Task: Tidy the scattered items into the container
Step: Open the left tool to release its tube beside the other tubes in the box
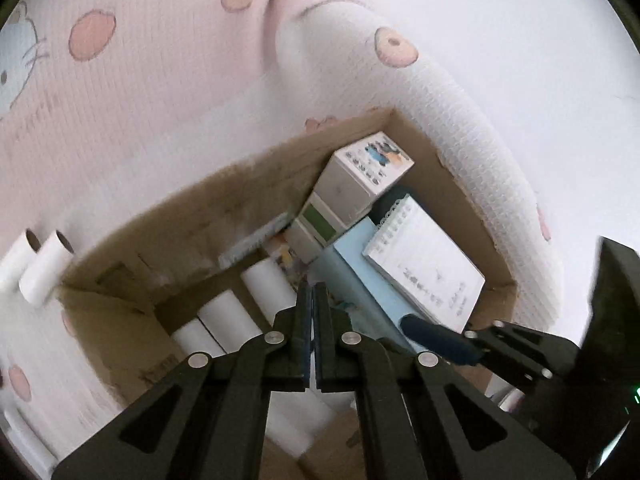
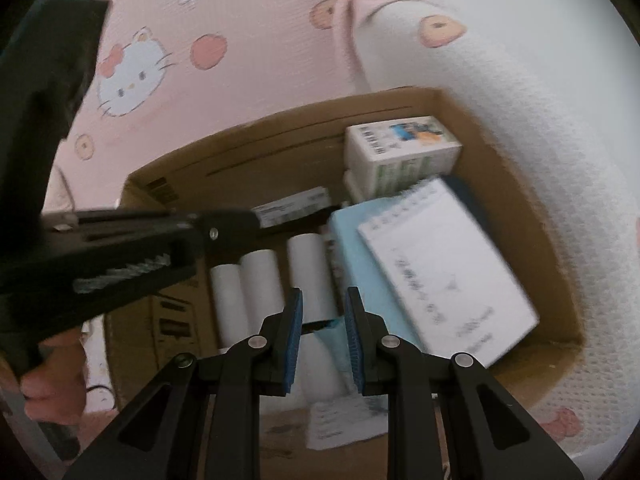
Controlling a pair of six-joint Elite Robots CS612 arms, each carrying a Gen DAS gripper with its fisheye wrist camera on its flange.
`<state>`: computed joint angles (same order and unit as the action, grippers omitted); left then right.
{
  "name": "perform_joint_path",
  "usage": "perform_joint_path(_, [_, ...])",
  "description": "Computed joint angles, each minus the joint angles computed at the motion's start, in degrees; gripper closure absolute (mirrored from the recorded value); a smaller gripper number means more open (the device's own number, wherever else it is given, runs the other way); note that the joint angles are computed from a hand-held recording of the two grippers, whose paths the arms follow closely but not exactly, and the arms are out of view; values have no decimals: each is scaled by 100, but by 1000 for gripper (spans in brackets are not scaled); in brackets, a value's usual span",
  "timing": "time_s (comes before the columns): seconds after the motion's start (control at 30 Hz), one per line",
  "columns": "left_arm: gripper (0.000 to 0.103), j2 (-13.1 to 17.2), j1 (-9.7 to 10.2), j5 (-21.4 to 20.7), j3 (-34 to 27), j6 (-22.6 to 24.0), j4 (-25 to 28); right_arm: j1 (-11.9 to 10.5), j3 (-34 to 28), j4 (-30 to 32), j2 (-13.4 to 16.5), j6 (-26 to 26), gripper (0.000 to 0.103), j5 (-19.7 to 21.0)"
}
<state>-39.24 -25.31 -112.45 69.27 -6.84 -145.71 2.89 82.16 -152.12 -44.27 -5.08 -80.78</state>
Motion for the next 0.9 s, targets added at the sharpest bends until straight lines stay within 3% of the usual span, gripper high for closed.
perform_joint_path(0.07, [103, -153, 85, -6, 227, 111, -184, 30, -112, 230, 58, -20, 85, 69])
perform_joint_path(0.27, [103, 87, 252, -557, 214, 46, -702, 116, -597, 1124, 320, -287, 85, 158])
perform_joint_path(0.43, [102, 285, 301, -561, 199, 101, -1409, 221, -1028, 1783, 573, -494, 85, -122])
perform_joint_path(0.5, [99, 321, 337, -551, 148, -7, -1498, 263, -1248, 2157, 693, -556, 85, -251])
perform_joint_path(0.63, [78, 413, 409, -704, 20, -144, -1626, 304, -1637, 2569, 902, -411, 85, -474])
perform_joint_path(0.8, [74, 492, 463, -1033, -55, -232, -1774, 306, -2170, 3212, 1176, -416, 76, -317])
perform_joint_path(0.9, [74, 512, 457, -997, -68, -169, -1867, 304, -2427, 3551, 1313, -534, 73, -176])
